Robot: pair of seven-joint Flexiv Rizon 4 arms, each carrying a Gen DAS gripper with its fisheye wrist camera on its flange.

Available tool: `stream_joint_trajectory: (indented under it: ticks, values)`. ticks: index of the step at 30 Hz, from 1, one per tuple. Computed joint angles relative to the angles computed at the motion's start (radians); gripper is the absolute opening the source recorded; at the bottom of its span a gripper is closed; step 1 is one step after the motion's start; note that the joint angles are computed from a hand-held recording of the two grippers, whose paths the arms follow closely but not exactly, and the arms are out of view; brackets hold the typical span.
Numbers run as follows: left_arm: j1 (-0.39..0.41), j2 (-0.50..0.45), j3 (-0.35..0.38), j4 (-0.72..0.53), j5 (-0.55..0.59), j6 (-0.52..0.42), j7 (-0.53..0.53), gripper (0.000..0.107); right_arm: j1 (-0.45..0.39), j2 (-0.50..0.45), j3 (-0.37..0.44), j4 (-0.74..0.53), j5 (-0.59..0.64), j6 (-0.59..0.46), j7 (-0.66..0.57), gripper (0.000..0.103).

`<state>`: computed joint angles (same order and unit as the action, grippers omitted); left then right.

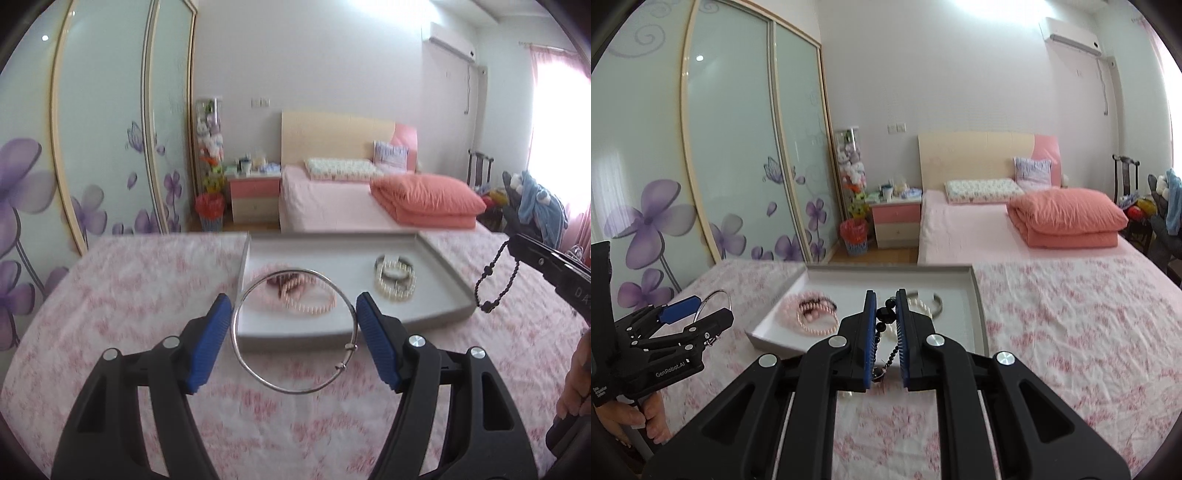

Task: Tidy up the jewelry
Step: 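Carry the silver bangle and black bead bracelet over the tray with both tools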

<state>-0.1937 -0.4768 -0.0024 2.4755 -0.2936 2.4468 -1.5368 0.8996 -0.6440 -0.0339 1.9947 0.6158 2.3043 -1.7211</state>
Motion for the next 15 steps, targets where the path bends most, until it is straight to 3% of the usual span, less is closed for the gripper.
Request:
stream_joint_trajectory:
  ticks: [9, 15]
  values:
    - [-0.067, -0.037, 0.005, -0.079, -0.112, 0.084, 0.071, 0.068, -0.019, -0.024, 0.002, -0.087, -0.001, 0.043, -0.033, 0.012]
    - [-0.068, -0.060, -0.010, -0.132, -0.137, 0.088, 0.098, 0.068, -0.026, -0.042, -0.002, -0.142, 0.008, 0.031, -0.052, 0.012]
